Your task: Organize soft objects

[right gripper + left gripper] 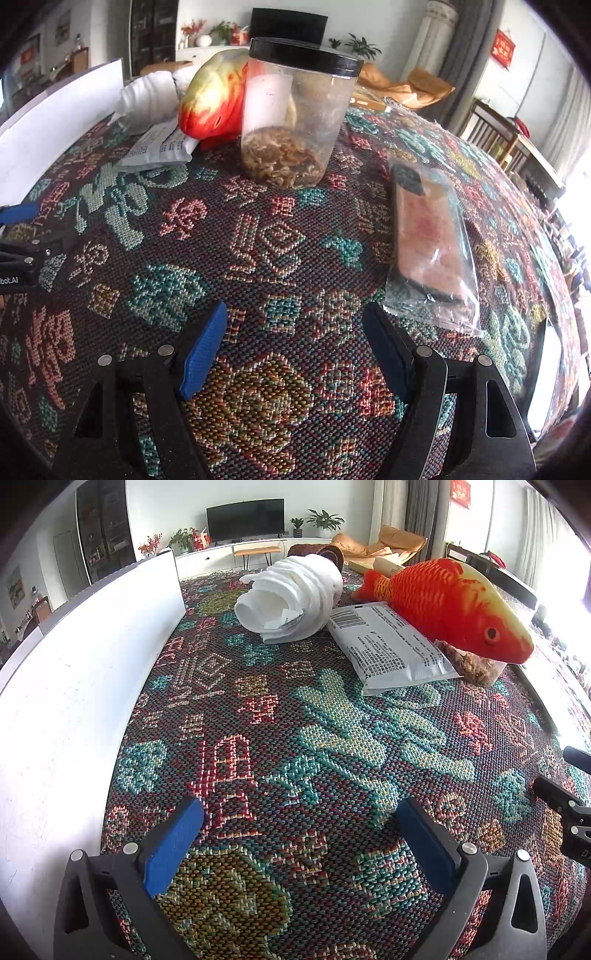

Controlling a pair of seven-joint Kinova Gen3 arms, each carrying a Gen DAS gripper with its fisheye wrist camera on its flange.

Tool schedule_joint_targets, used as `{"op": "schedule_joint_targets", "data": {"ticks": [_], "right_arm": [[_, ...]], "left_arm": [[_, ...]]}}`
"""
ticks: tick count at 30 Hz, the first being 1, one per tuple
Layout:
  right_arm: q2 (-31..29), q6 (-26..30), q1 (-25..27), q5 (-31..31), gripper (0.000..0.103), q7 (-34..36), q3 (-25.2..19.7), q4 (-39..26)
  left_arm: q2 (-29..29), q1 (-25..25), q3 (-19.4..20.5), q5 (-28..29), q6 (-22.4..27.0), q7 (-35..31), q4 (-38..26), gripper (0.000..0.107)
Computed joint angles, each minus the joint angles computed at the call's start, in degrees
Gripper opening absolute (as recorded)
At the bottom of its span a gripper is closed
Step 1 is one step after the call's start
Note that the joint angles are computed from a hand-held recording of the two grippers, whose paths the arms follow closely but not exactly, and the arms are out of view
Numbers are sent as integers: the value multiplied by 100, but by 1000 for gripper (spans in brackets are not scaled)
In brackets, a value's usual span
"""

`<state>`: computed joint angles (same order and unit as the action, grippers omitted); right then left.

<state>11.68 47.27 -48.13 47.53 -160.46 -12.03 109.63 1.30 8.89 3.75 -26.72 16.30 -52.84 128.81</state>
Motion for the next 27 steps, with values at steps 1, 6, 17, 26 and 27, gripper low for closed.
{"op": "schedule_joint_targets", "data": {"ticks": [1, 6, 17, 26, 27], "right_arm": [[6, -7, 8, -16, 78, 9, 0, -10], [-9, -152, 106, -149, 79, 105, 27, -11], [-46, -284, 194, -304, 80, 204, 64, 4], [-73, -417, 278, -428, 80, 284, 81, 31], [-77, -435, 291, -446, 80, 295, 84, 35]], "left_arm": [[-1, -2, 0, 5, 0, -6, 0, 103], [1, -1, 2, -2, 0, 3, 0, 103], [-1, -5, 2, 15, 0, -17, -1, 103], [-1, -6, 3, 15, 0, -17, -1, 103], [-1, -6, 3, 15, 0, -17, -1, 103]]}}
